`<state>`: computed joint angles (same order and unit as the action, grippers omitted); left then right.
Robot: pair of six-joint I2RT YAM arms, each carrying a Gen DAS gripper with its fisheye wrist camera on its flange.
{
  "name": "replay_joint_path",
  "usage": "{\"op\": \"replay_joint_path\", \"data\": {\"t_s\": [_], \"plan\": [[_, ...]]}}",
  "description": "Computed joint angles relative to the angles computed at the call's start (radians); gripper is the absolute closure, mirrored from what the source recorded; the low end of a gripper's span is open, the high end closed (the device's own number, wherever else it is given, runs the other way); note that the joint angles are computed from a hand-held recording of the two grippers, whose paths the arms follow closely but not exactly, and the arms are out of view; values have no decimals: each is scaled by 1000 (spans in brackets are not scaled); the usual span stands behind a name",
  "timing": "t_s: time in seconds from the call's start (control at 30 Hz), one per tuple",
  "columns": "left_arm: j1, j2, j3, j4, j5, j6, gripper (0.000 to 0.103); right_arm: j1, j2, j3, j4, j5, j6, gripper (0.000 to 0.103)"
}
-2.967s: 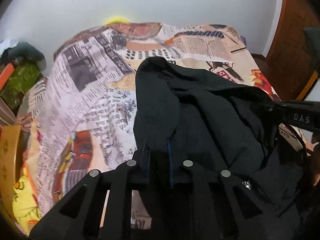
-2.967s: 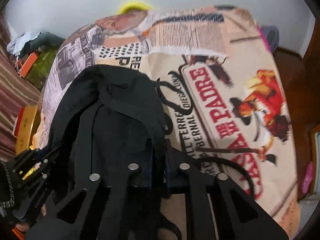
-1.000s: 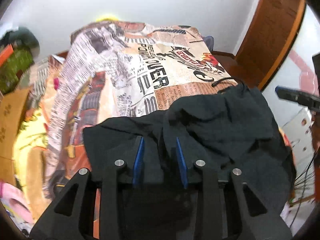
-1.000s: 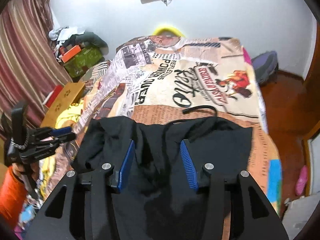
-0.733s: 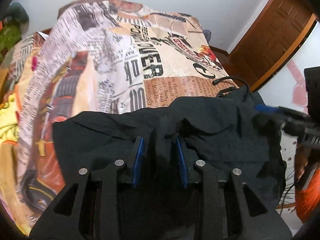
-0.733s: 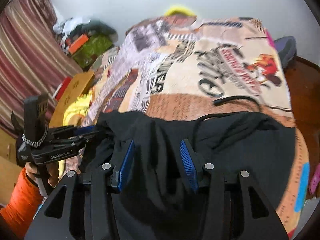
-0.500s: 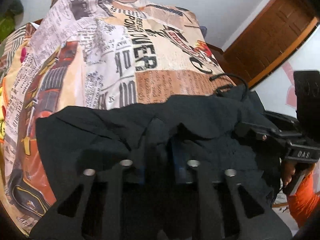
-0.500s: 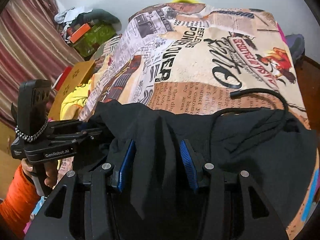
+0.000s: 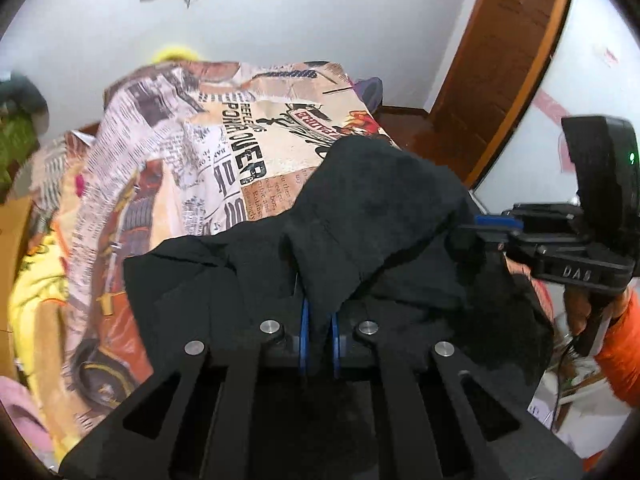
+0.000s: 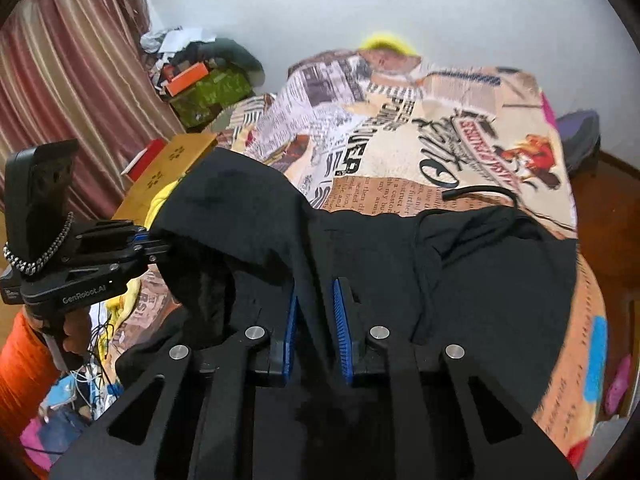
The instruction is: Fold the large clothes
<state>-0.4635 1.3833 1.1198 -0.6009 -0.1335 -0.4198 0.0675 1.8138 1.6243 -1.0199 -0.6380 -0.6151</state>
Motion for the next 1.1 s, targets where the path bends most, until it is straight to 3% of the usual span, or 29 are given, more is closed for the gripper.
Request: {"op": "replay_joint_path", "data": {"t_s": [0.17,0.23,0.3,0.33,0.47,0.63,0.8,0.97,1.1], "plan": [[-158,-66,-3,-144,-175,-63,91,-22,-111,-149,49,12,-30,88],[-195,-102,-19,-179,-217,-90,83,-22,-126,-187,60,28,-34,91],[-224,-159,-45,-214,-256,-126,61,-23,-141,-222,72,38,-38,91],[-234,-182,-57,-228,-278,-143,57,-26,-154,-245,86,45,-42,91],[-209,-256,-78,-300,-316,-176,53,-58,-167,-260,62,57,-77,91],[-57,-240,-79,-261,-287,-96,53,-95,-148,-233,28,74,-93,91],[148,-81,-46,-91,-96,22,53,-117,-149,-205,39,72,-63,91],[218,127,59,-18,-1,68,53,-113,-103,-109,32,86,-11,91],[217,178,92,13,44,80,53,-91,-41,-20,44,103,53,81]]}}
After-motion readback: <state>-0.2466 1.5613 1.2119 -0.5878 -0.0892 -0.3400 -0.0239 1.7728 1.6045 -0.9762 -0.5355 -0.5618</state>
